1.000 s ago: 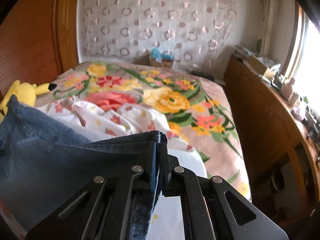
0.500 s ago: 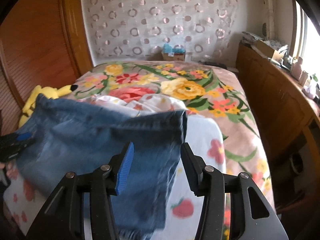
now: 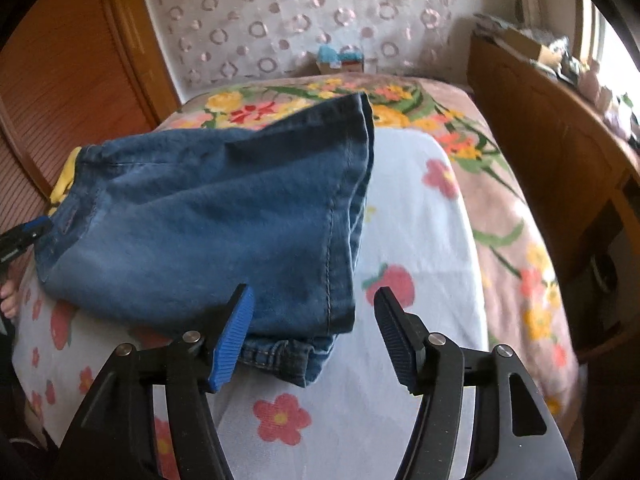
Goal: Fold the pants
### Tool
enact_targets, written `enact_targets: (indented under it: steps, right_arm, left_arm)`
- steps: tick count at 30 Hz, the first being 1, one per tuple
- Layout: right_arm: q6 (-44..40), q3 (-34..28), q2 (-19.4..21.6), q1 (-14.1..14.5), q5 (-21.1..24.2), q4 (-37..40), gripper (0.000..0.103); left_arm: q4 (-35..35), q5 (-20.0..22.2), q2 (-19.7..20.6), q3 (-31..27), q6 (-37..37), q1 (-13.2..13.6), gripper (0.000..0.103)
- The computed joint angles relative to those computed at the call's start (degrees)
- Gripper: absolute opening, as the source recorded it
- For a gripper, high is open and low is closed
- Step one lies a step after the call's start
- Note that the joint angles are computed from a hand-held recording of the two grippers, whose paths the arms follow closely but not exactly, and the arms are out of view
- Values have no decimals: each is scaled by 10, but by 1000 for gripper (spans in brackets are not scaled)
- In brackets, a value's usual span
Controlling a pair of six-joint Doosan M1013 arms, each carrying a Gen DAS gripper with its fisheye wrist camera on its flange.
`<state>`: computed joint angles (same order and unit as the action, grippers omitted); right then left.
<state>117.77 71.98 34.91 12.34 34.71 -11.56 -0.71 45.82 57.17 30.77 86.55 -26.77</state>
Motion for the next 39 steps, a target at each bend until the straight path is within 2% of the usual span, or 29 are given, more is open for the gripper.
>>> enact_targets:
  steps: [10,11,17,23,27,30,32,39]
  right_arm:
    - [-2,-7,11,4,20,25,63]
    - [-1,-7,12,5,21,23,59]
    - [21,-10,15,14,33,-26,51]
    - [29,-4,9,16,27,-41,41]
    - [16,0,3,16,19,-28,40]
    - [11,0,4,17,23,-25,40]
    - [12,0,4,17,23,-22,40]
    - [12,-1,6,18,27,-23,40]
  left_arm:
    - [62,-28,-30,64,-79,16,40]
    - [66,-30,-31,68,-85,17,40]
    - [88,-31,-33,74,-121,25,40]
    - [92,-5,-22,60,-130,30,40]
    - [97,21,-9,43,-138,32,41]
    - [94,22,-6,42,-141,33,44]
    - [105,25,-5,41,-150,33,51]
    - [88,19,-6,47,-145,38,58]
